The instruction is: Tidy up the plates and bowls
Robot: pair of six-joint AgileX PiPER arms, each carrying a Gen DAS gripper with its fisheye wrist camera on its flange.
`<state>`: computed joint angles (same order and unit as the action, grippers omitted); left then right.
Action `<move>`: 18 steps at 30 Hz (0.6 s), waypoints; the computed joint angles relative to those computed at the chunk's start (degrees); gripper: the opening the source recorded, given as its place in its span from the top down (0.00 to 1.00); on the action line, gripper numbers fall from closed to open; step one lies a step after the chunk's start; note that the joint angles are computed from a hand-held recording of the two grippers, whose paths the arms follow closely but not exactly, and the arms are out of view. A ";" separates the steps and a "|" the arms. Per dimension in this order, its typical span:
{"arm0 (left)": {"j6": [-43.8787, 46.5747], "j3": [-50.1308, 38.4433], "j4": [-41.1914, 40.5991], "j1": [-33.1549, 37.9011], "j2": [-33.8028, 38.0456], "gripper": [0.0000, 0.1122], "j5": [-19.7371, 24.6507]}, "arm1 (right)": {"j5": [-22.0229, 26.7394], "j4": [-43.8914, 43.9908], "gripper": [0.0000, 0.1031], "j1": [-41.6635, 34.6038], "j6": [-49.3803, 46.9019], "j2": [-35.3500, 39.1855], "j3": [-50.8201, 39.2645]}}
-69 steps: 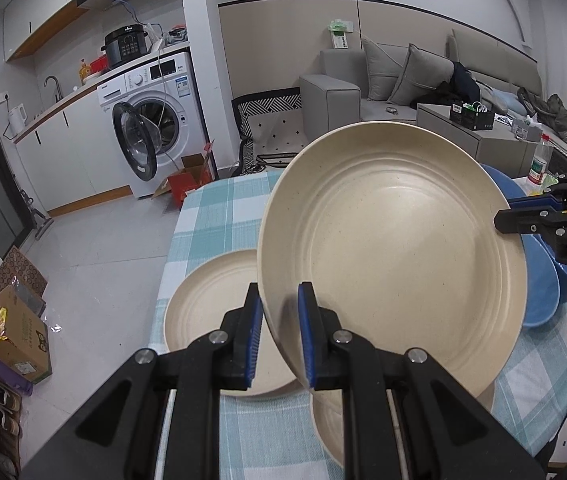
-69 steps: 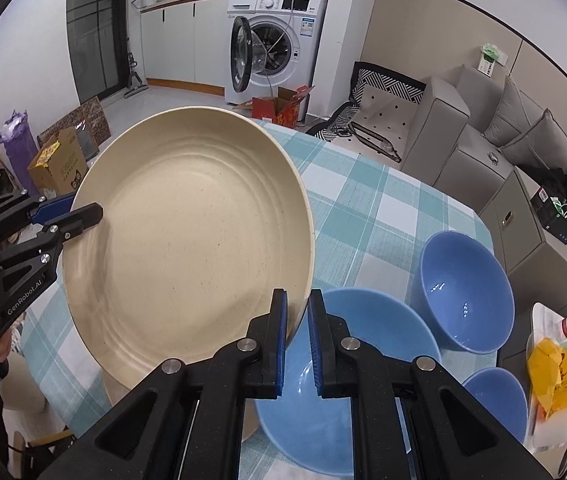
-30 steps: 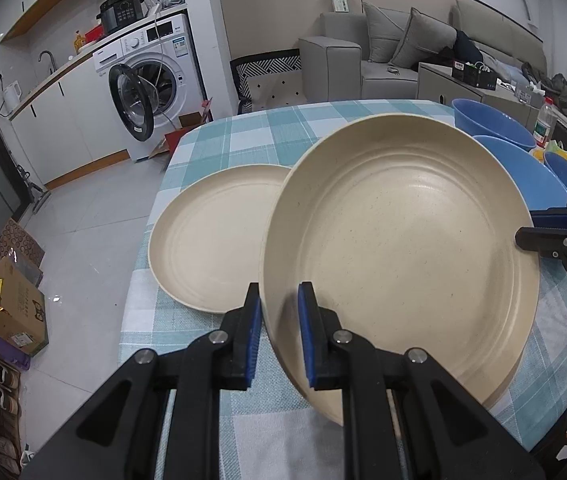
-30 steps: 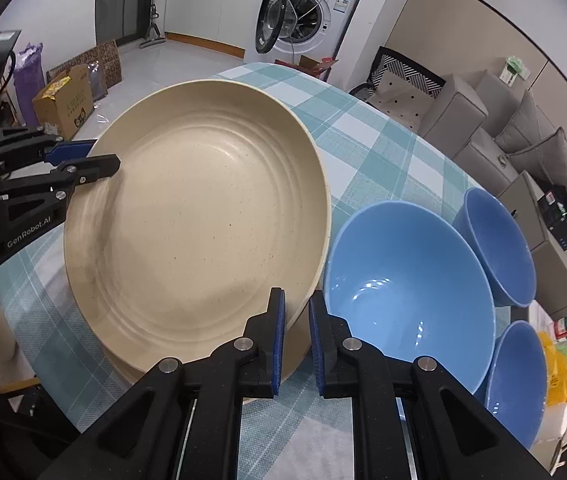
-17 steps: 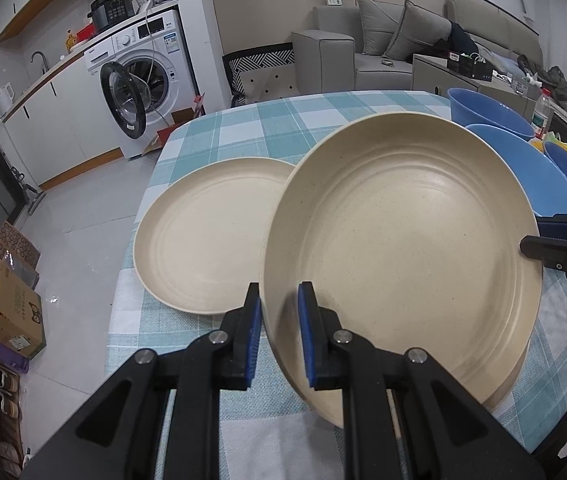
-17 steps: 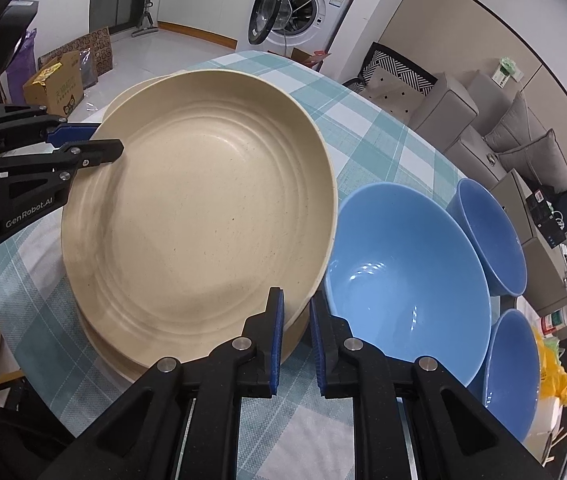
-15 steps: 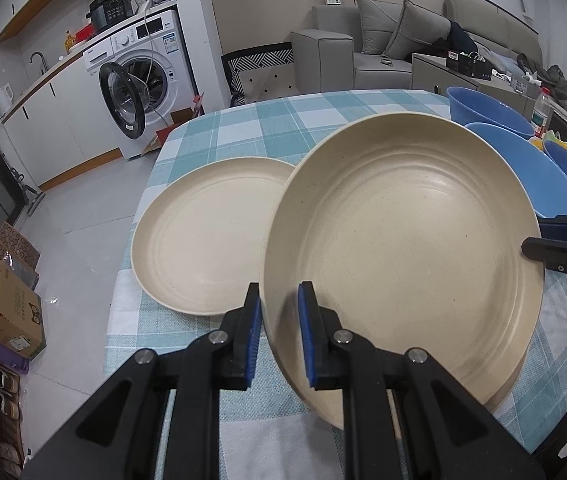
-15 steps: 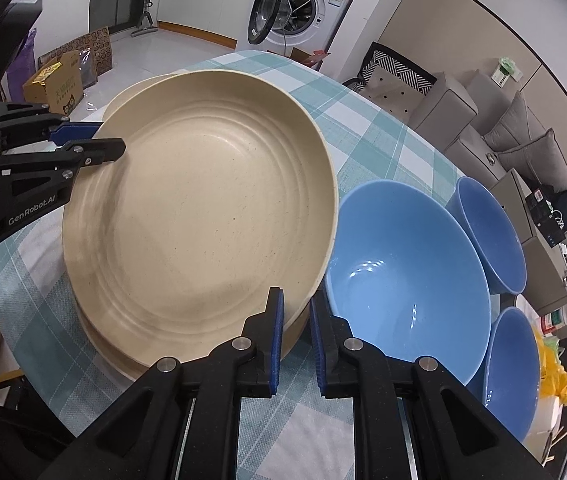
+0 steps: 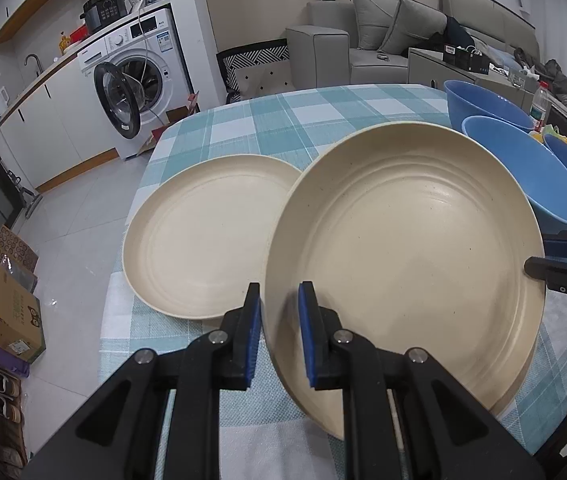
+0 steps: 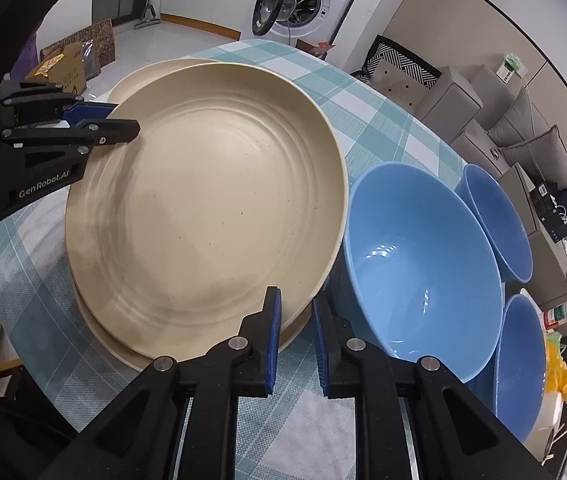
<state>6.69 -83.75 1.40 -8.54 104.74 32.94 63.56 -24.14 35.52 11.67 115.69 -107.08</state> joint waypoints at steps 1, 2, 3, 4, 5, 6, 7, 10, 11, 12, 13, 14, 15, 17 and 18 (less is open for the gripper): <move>-0.13 -0.15 0.15 -0.02 0.18 0.86 0.02 | 0.20 0.27 0.86 -0.29 -0.43 0.66 -0.78; -0.14 -0.27 0.16 -0.07 0.36 0.86 0.07 | 0.25 0.25 0.86 -0.34 -0.49 0.98 -0.95; -0.13 -0.35 0.20 -0.12 0.50 0.86 0.11 | 0.20 -0.01 0.86 -0.28 -0.32 1.12 -0.81; -0.24 -0.41 0.39 -0.25 0.66 0.86 0.08 | 0.14 -0.20 0.85 -0.25 -0.20 1.28 -0.69; -0.32 -0.64 0.58 -0.37 0.91 0.86 0.23 | 0.16 -0.23 0.85 -0.29 -0.24 1.45 -0.63; -0.57 -0.65 0.83 -0.59 1.09 0.86 0.20 | 0.30 -0.11 0.85 -0.35 -0.30 1.67 -0.69; -0.37 -0.65 0.69 -0.70 1.24 0.86 0.18 | 0.42 -0.11 0.85 -0.38 -0.38 1.84 -0.72; -0.20 -0.94 0.64 -0.95 1.69 0.86 0.38 | 0.83 0.53 0.85 -0.77 -0.85 2.20 -1.24; -0.10 -0.99 0.62 -0.98 1.82 0.86 0.40 | 1.09 0.71 0.85 -0.81 -0.95 2.41 -1.52; 0.10 -1.17 0.46 -0.93 2.02 0.86 0.52 | 0.91 1.14 0.85 -1.04 -1.20 2.34 -1.37; 0.39 -1.34 0.10 -0.82 2.20 0.86 0.63 | 1.12 1.53 0.84 -1.25 -1.60 2.49 -1.70; 0.54 -1.53 -0.07 -0.74 2.37 0.86 0.78 | 1.05 1.72 0.84 -1.30 -1.65 2.60 -1.73; 0.51 -1.65 0.04 -0.76 2.47 0.86 0.86 | 1.33 2.11 0.84 -1.50 -1.99 2.92 -2.22; 0.00 -1.66 0.97 -1.05 2.59 0.86 0.86 | 1.78 2.92 0.84 -1.92 -2.61 3.55 -3.20; -0.09 -1.69 1.23 -1.11 2.62 0.86 0.91 | 1.75 3.03 0.84 -1.99 -2.70 3.53 -3.15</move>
